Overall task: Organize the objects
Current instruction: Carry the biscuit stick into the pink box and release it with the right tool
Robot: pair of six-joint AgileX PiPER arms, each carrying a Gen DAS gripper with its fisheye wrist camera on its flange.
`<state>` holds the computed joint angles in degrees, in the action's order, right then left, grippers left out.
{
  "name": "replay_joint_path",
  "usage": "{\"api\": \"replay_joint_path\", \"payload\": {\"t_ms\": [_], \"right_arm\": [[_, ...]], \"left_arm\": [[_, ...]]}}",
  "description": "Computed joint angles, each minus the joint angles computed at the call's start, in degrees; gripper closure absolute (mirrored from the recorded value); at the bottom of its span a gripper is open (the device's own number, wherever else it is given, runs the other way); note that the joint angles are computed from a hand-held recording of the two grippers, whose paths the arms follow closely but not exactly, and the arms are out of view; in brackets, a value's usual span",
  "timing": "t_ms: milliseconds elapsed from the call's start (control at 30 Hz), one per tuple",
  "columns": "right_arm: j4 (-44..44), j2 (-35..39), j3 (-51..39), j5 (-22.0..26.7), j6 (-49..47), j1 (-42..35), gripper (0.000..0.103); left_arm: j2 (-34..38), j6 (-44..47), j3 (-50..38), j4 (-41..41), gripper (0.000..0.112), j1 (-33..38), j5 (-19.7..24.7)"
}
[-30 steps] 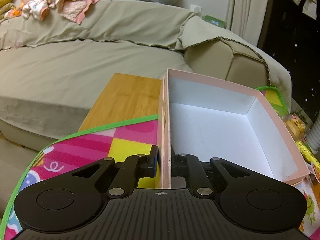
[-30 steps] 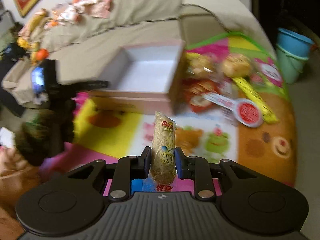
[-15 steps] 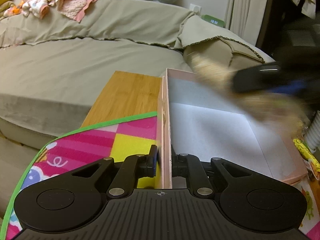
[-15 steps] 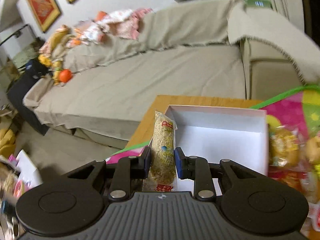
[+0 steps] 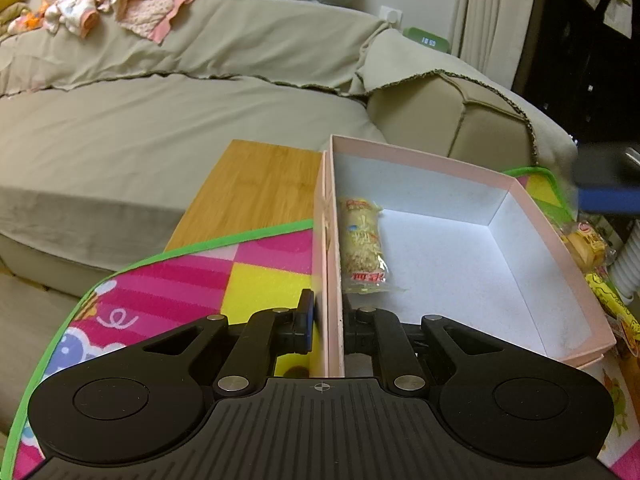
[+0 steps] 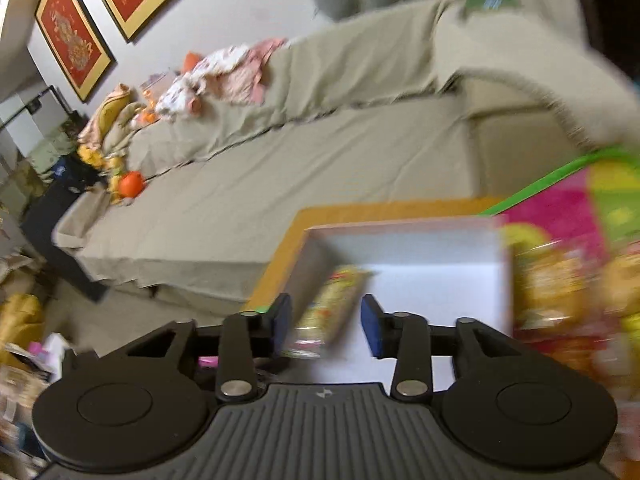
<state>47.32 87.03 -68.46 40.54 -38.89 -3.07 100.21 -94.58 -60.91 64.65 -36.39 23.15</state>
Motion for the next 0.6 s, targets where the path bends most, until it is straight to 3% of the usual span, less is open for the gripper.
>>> {"api": "replay_joint_path", "payload": {"t_ms": [133,233,367,533,600], "right_arm": [[-3.2,-9.6,10.5,-6.8,-6.4,-5.7,0.048],[-3.8,-14.0,16.2,-8.0,-9.4,-11.3,0.037],[-2.0,-16.5,22.8,-9.2,-15.0,-17.6,0.033],[5.5,-17.1,29.9,-14.8,-25.2,-21.2,0.025],[9.0,-15.8,30.6,-13.9,-28.3,-23.1,0.024]], "left_arm": [[0.1,0.2,-0.1,-0.1,0.1,-0.1,0.1],[-0.1,0.8,0.1,-0.6,0.099,-0.2,0.0],[-0.4,2.8,0.0,-2.3,0.099,-0.8,0.9],[-1.9,7.0,0.1,-5.2,0.1,-2.1,3.1],[-2.5,8.4,0.0,-6.1,0.1,-2.4,3.9]]}}
